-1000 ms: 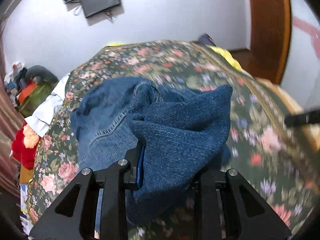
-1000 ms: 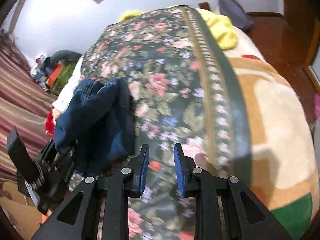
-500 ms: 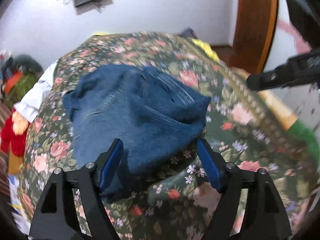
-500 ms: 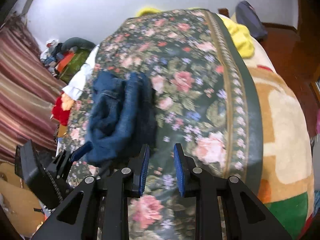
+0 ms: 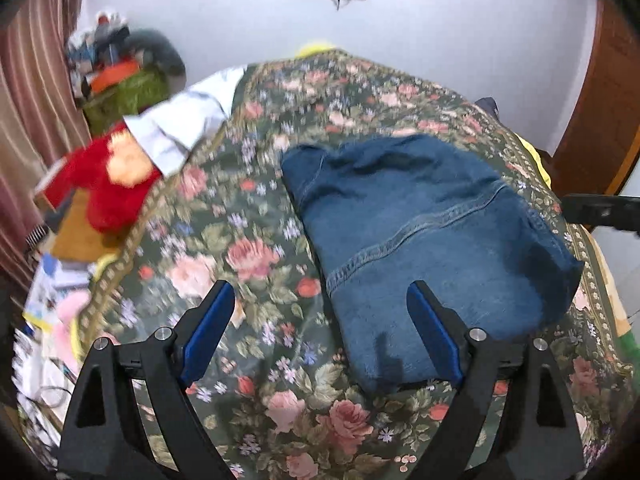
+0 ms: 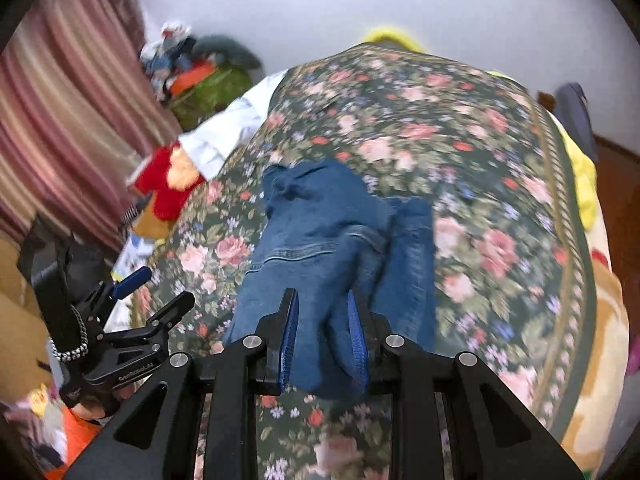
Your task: Fold large clothes
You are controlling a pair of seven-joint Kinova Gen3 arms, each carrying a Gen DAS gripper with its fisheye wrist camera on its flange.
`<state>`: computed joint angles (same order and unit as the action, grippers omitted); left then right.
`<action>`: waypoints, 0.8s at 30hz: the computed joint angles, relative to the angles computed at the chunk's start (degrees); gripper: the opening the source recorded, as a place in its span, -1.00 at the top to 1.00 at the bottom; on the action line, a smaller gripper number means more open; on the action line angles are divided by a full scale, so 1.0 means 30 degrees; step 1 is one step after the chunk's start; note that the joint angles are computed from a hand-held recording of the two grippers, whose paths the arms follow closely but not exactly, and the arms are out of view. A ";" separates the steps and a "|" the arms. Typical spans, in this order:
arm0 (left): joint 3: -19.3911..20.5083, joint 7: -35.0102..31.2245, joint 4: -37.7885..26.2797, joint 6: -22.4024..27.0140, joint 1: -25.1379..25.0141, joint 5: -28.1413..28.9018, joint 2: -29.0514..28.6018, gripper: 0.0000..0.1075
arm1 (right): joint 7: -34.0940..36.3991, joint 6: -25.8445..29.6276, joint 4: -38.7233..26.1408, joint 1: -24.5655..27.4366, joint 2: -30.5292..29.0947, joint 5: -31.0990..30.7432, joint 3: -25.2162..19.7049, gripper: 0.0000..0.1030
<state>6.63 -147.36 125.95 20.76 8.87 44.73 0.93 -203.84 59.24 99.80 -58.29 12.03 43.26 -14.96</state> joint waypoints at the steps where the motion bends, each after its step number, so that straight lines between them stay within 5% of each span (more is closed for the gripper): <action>1: -0.0063 -0.0160 -0.0087 0.0304 -0.0093 0.0162 0.0298 -0.63 | 0.0777 -0.0115 -0.0428 0.0573 0.0544 -0.0102 -0.0306 0.59; 5: 0.0783 0.0106 -0.0462 0.0909 -0.0565 -0.0335 0.1760 -0.64 | 0.3883 0.1276 -0.2458 0.3867 0.3334 -0.0386 -0.3565 0.59; 8: 0.0783 0.2046 -0.0589 0.0688 0.0489 -0.2464 0.2733 -0.64 | 0.6040 0.2990 -0.3178 0.4012 0.4917 -0.0554 -0.3934 0.52; 10: 0.1579 0.2357 0.0172 -0.0784 0.0411 -0.2684 0.2634 -0.71 | 0.6315 0.2685 -0.2528 0.2935 0.4608 -0.1194 -0.2465 0.16; 11: 0.1488 0.2046 0.0622 -0.1561 0.0724 -0.2333 0.2422 -0.74 | 0.5987 0.2612 -0.2144 0.2250 0.4361 -0.1535 -0.1580 -0.32; 13: 0.2269 0.1844 0.1164 -0.2517 0.0290 -0.2205 0.2229 -0.77 | 0.4924 0.1928 -0.0930 0.0794 0.3633 -0.2010 0.0190 -0.75; 19: 0.3166 0.1147 0.1639 -0.1896 -0.1090 -0.1624 0.1866 -0.77 | 0.1878 -0.2617 0.3090 -0.0002 0.1230 -0.2210 0.1359 -0.77; 24: 0.2096 0.1992 0.1974 -0.1831 -0.0264 -0.2789 0.1264 -0.79 | -0.0420 -0.4332 0.4693 0.0158 0.0353 -0.1500 0.0956 -0.83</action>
<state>12.92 -141.38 131.88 15.27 8.08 36.36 4.72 -205.10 46.25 113.87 -57.81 13.09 38.76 -12.09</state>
